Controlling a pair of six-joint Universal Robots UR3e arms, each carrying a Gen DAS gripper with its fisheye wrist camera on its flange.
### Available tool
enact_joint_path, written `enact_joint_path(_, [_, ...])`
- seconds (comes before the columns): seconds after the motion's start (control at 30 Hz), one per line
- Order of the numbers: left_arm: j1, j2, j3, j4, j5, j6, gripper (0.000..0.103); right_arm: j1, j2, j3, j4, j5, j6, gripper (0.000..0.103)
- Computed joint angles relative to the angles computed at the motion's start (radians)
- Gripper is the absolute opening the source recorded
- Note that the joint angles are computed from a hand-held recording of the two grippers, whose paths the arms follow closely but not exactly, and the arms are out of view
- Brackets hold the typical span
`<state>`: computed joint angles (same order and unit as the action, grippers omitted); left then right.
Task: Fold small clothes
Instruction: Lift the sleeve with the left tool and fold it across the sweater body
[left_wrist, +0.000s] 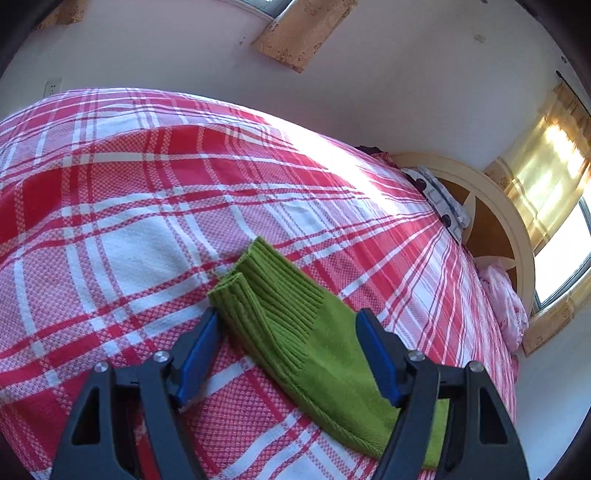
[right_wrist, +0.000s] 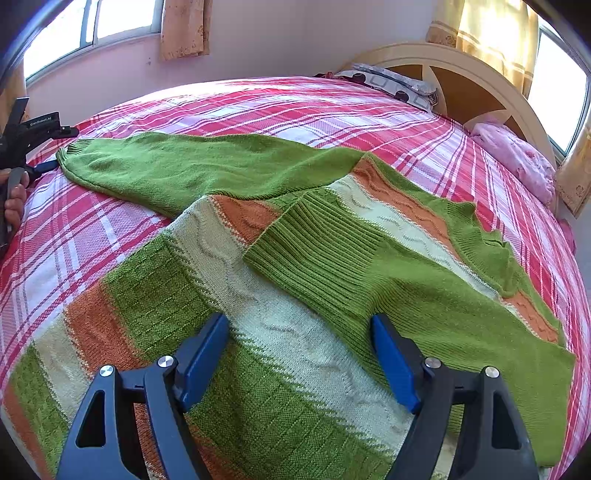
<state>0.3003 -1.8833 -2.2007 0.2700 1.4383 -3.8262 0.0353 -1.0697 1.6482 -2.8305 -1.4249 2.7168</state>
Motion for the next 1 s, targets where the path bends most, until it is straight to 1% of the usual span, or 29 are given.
enact_joint_path(0.03, [0.001,-0.002,-0.001,0.008,-0.002,-0.001,0.074,0.001,0.001,-0.001,0.000,-0.001,0.001,0.080])
enact_joint_path(0.07, [0.002,-0.002,-0.001,0.008,-0.001,-0.002,0.070,0.001,0.001,-0.001,0.000,-0.001,0.001,0.080])
enact_joint_path(0.1, [0.003,0.000,-0.002,0.003,0.000,-0.002,0.067,0.001,0.002,-0.001,0.000,-0.001,0.001,0.080])
enact_joint_path(0.13, [0.005,0.002,-0.005,0.004,0.001,-0.003,0.059,0.001,0.002,-0.002,0.000,-0.002,0.001,0.080])
enact_joint_path(0.17, [0.015,-0.003,-0.007,0.011,-0.014,0.000,0.038,0.001,0.002,-0.002,0.000,-0.002,0.001,0.080])
enact_joint_path(0.2, [0.035,-0.007,-0.014,0.013,-0.058,0.005,0.026,0.003,0.003,-0.002,-0.001,-0.004,0.002,0.080])
enact_joint_path(0.23, [0.054,-0.012,-0.016,0.003,-0.095,0.002,0.012,0.002,0.002,-0.002,-0.001,-0.004,0.001,0.080])
enact_joint_path(0.3, [0.077,-0.022,-0.040,0.045,-0.126,-0.019,0.010,0.006,0.003,-0.002,-0.003,-0.009,0.004,0.080])
enact_joint_path(0.37, [0.082,-0.011,-0.050,0.053,-0.138,-0.017,0.009,0.006,0.005,-0.003,-0.005,-0.010,0.005,0.080])
enact_joint_path(0.43, [0.088,-0.001,-0.069,0.093,-0.151,0.001,0.007,0.005,0.005,-0.004,-0.004,-0.009,0.005,0.080])
enact_joint_path(0.53, [0.087,0.033,-0.068,0.079,-0.163,0.034,0.006,0.006,0.007,-0.008,-0.002,-0.010,0.009,0.080])
enact_joint_path(0.6, [0.105,0.040,-0.077,0.119,-0.213,0.041,0.005,0.005,0.008,-0.009,0.000,-0.009,0.011,0.081])
enact_joint_path(0.67, [0.102,0.065,-0.067,0.111,-0.225,0.048,0.005,0.004,0.010,-0.013,0.002,-0.006,0.013,0.081])
enact_joint_path(0.73, [0.093,0.088,-0.049,0.090,-0.231,0.052,0.005,-0.012,0.006,-0.016,0.017,0.025,0.017,0.081])
enact_joint_path(0.77, [0.089,0.100,-0.042,0.081,-0.237,0.054,0.005,-0.026,0.001,-0.020,0.035,0.057,0.019,0.081])
enact_joint_path(0.87, [0.076,0.127,-0.001,0.041,-0.264,0.065,0.005,-0.104,-0.037,-0.018,0.098,0.205,0.052,0.081])
enact_joint_path(0.9, [0.064,0.134,0.024,0.022,-0.267,0.073,0.005,-0.127,-0.055,-0.012,0.101,0.235,0.076,0.081])
enact_joint_path(1.0, [0.031,0.131,0.091,-0.006,-0.260,0.081,0.005,-0.174,-0.114,0.020,0.103,0.275,0.114,0.081])
